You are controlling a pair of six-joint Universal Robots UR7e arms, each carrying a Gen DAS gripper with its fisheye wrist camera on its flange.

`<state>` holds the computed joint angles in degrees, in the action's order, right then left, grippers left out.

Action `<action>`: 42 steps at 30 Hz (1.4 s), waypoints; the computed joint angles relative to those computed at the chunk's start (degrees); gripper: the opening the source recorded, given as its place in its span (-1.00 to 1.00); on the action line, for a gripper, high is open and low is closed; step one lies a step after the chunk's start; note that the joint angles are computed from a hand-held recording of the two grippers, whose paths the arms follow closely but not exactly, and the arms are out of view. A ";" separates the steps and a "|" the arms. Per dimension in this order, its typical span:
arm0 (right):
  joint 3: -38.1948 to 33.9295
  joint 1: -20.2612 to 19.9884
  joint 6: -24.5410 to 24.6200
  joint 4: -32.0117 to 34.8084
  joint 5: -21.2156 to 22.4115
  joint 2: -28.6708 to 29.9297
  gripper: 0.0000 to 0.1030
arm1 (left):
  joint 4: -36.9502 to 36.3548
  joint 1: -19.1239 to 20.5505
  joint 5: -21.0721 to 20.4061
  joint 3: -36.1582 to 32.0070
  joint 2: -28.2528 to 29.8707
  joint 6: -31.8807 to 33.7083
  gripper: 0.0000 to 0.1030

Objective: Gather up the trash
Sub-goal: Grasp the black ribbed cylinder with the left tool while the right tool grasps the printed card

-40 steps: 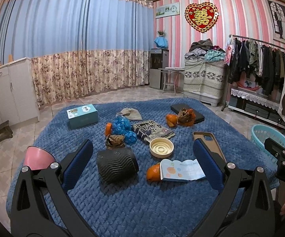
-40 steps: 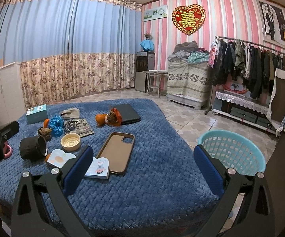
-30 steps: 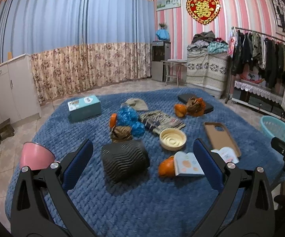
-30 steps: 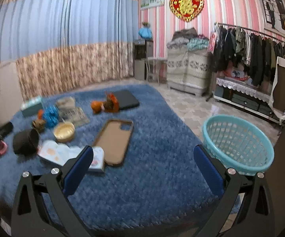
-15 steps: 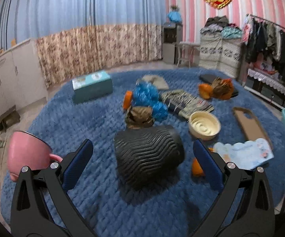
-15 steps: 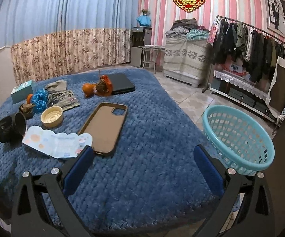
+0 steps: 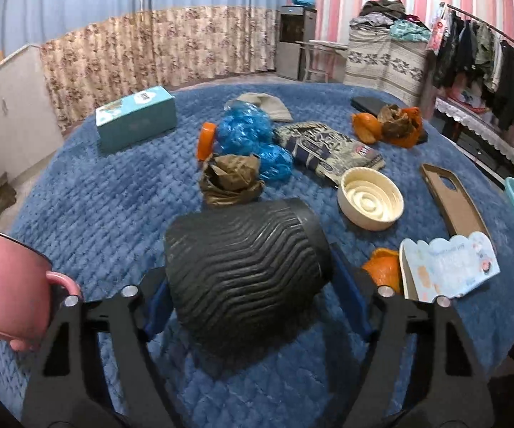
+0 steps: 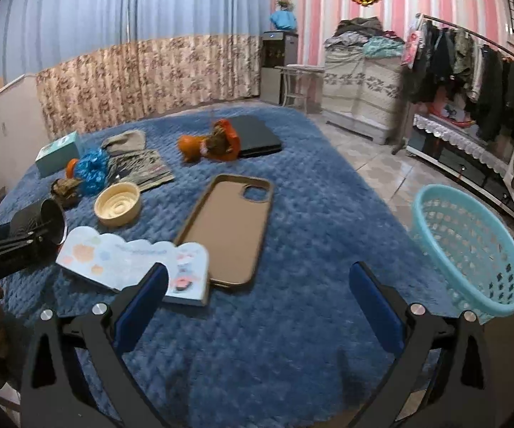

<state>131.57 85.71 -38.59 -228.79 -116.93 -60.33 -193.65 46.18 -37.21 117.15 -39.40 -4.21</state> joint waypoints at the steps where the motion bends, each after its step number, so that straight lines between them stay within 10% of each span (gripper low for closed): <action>1: -0.30 0.15 0.21 0.66 -0.31 0.30 0.92 | -0.34 -0.02 0.01 0.14 -0.07 0.17 0.45; 14: -4.00 1.33 3.63 7.48 -3.65 3.82 0.90 | -7.42 -2.17 1.71 5.24 -4.04 2.80 0.45; 42: -2.35 1.08 11.40 18.02 -0.80 0.59 -0.48 | -12.01 -4.09 3.03 8.36 -6.25 4.37 0.45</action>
